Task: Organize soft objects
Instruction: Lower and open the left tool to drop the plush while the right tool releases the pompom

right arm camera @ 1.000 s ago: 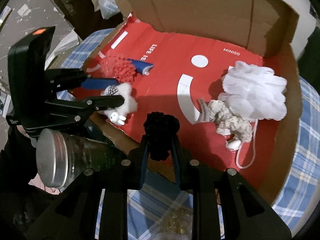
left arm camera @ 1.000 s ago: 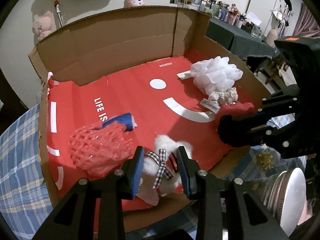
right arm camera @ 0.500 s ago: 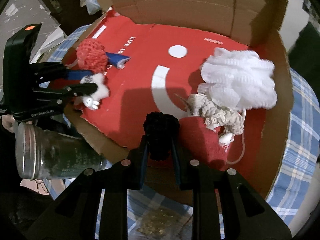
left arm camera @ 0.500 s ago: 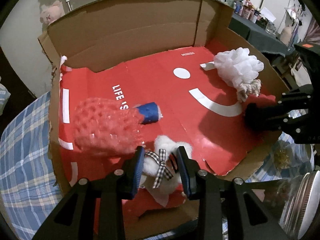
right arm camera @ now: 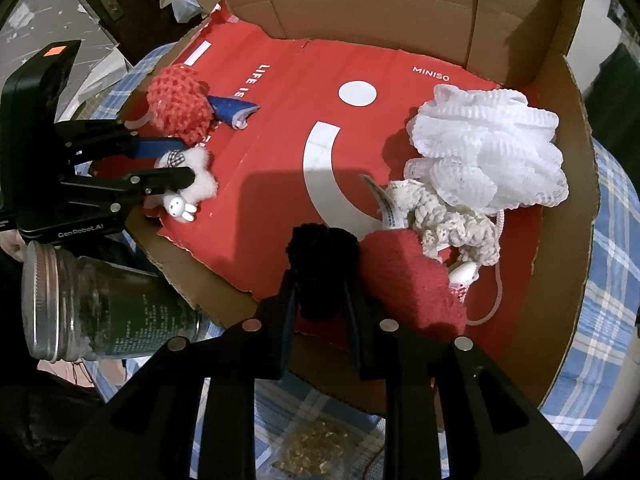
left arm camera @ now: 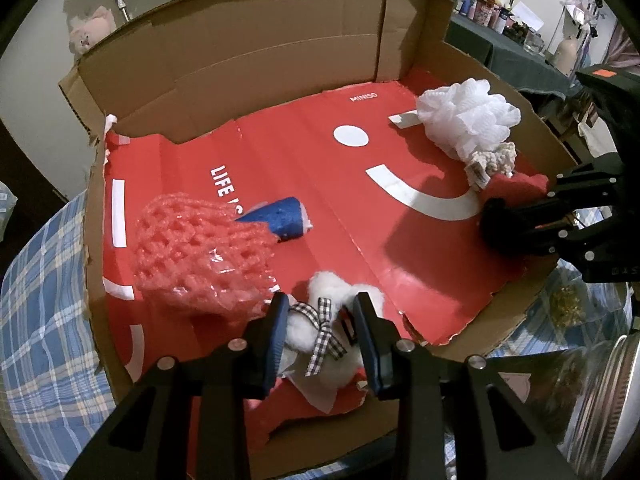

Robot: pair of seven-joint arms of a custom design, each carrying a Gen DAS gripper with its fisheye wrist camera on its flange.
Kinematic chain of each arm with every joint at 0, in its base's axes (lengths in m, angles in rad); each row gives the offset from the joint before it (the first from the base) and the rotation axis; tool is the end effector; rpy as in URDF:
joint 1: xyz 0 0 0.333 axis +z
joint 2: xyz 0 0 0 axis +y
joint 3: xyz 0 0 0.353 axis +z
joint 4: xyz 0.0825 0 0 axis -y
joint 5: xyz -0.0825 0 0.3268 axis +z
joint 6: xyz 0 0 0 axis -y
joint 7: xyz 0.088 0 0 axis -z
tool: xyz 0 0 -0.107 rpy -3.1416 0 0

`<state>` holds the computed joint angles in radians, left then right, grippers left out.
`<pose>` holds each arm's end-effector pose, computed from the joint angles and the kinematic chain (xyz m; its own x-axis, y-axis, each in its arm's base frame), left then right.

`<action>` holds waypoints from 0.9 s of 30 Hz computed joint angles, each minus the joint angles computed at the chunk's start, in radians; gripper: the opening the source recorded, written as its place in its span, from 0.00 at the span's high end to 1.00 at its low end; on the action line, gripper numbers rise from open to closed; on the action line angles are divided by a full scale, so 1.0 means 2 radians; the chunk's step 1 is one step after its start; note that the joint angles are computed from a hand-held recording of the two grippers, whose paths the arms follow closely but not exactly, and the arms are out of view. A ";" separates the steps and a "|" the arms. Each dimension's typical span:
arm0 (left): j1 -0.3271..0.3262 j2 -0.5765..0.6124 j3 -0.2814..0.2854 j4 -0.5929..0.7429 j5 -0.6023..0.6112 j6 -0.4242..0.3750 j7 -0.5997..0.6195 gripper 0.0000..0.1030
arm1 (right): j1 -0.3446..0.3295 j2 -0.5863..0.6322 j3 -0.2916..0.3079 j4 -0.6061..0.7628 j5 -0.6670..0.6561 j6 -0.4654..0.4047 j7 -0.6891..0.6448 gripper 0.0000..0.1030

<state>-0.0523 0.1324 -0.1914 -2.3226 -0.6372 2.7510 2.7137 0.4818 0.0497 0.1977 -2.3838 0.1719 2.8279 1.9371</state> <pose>0.4997 -0.0970 0.3904 -0.7355 -0.6774 0.0154 -0.6163 0.6593 -0.4308 0.3926 0.3047 0.4218 0.1913 -0.9499 -0.2471 -0.9455 -0.1107 -0.3062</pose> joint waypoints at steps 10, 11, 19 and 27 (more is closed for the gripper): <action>0.001 -0.001 -0.001 -0.001 -0.009 0.000 0.006 0.65 | -0.002 0.009 0.002 0.007 0.008 -0.001 -0.006 0.80; 0.001 -0.001 -0.001 -0.001 -0.010 0.001 0.007 0.65 | -0.002 0.010 0.002 0.008 0.007 -0.001 -0.004 0.80; 0.004 -0.007 0.000 -0.002 -0.027 -0.003 0.021 0.61 | -0.005 0.012 0.007 0.006 0.023 0.006 -0.015 0.80; 0.004 -0.021 0.002 -0.005 -0.067 -0.002 0.052 0.40 | -0.008 0.008 0.010 0.001 0.064 0.012 -0.044 0.79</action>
